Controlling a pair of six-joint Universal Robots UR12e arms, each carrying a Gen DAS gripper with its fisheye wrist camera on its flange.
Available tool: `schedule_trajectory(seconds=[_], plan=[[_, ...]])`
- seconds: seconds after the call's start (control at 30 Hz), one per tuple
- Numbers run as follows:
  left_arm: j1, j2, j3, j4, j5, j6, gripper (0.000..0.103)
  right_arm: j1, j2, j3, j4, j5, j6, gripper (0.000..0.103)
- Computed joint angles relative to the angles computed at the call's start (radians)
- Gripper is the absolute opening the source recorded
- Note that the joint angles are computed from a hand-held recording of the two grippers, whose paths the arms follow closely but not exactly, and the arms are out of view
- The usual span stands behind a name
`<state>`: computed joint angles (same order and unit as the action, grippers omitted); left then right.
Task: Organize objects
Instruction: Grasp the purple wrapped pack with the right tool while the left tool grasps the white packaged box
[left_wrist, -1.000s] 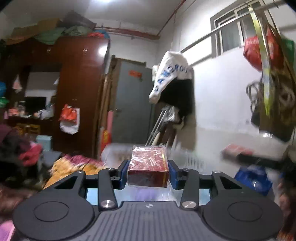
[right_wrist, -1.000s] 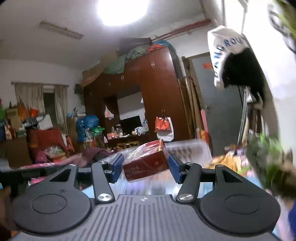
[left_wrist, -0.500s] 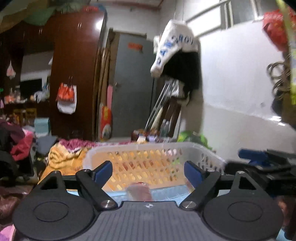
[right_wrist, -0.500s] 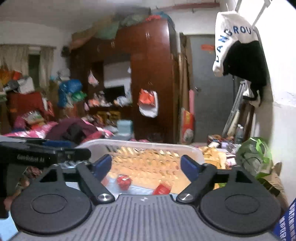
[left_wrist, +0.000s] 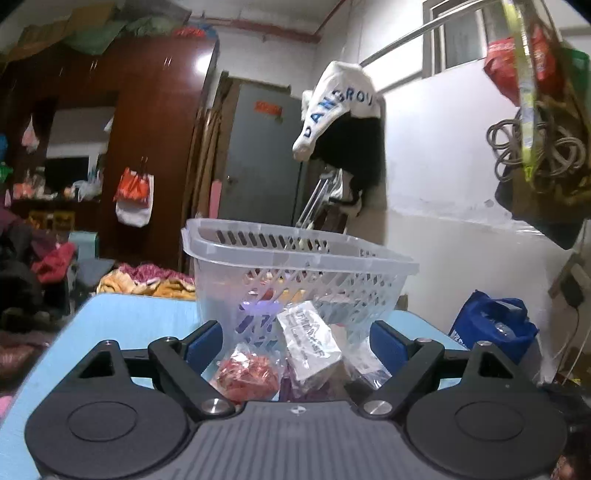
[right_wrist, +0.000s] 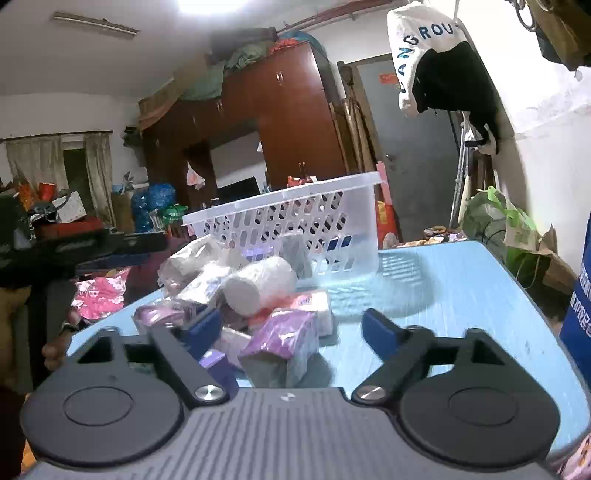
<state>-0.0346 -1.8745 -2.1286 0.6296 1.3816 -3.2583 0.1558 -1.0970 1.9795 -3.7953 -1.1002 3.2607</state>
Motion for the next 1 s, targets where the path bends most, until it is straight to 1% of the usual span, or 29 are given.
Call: schedule_trajectory(seconds=[0.03,0.1,0.17,0.2,0.27,0.3,0.33,0.37,0.43,0.53,0.8,0.9,1.0], plan=[[0.001,-0.002,-0.003,0.005,-0.007,0.001,0.089,0.0,0.003,-0.005,0.003,0.008,0.006,0.075],[-0.006,-0.006,0.01,-0.034,0.007,0.005,0.089,-0.003,0.003,-0.006,0.03,0.032,-0.005,0.063],[-0.01,-0.011,0.017,-0.064,0.014,0.006,0.089,0.0,0.002,-0.002,0.065,0.032,-0.033,0.06],[-0.011,-0.013,0.018,-0.074,0.018,0.009,0.089,0.002,0.004,-0.001,0.073,0.032,-0.042,0.057],[-0.019,-0.017,0.024,-0.092,0.046,0.014,0.084,0.004,0.005,0.0,0.078,0.03,-0.049,0.05],[-0.022,-0.018,0.023,-0.09,0.061,0.01,0.071,0.004,0.003,0.014,0.062,0.028,-0.049,0.047],[-0.022,-0.02,0.02,-0.076,0.066,0.002,0.049,0.005,0.003,0.022,0.05,0.024,-0.053,0.045],[-0.021,-0.018,0.017,-0.072,0.065,-0.008,0.043,0.005,0.003,0.024,0.044,0.018,-0.057,0.045],[-0.018,-0.018,0.012,-0.061,0.064,-0.015,0.044,0.006,0.004,0.028,0.032,0.006,-0.063,0.045],[-0.021,-0.025,0.008,-0.013,0.083,-0.02,0.044,0.005,0.007,0.033,0.012,0.003,-0.061,0.044],[0.001,-0.025,-0.019,0.092,0.058,-0.061,0.044,-0.004,0.011,0.033,-0.035,-0.002,-0.033,0.044],[0.009,-0.025,-0.034,0.141,0.055,-0.061,0.044,-0.01,0.009,0.036,-0.06,-0.01,-0.021,0.044],[0.013,-0.024,-0.039,0.16,0.046,-0.058,0.044,-0.016,0.008,0.03,-0.074,-0.016,-0.014,0.044]])
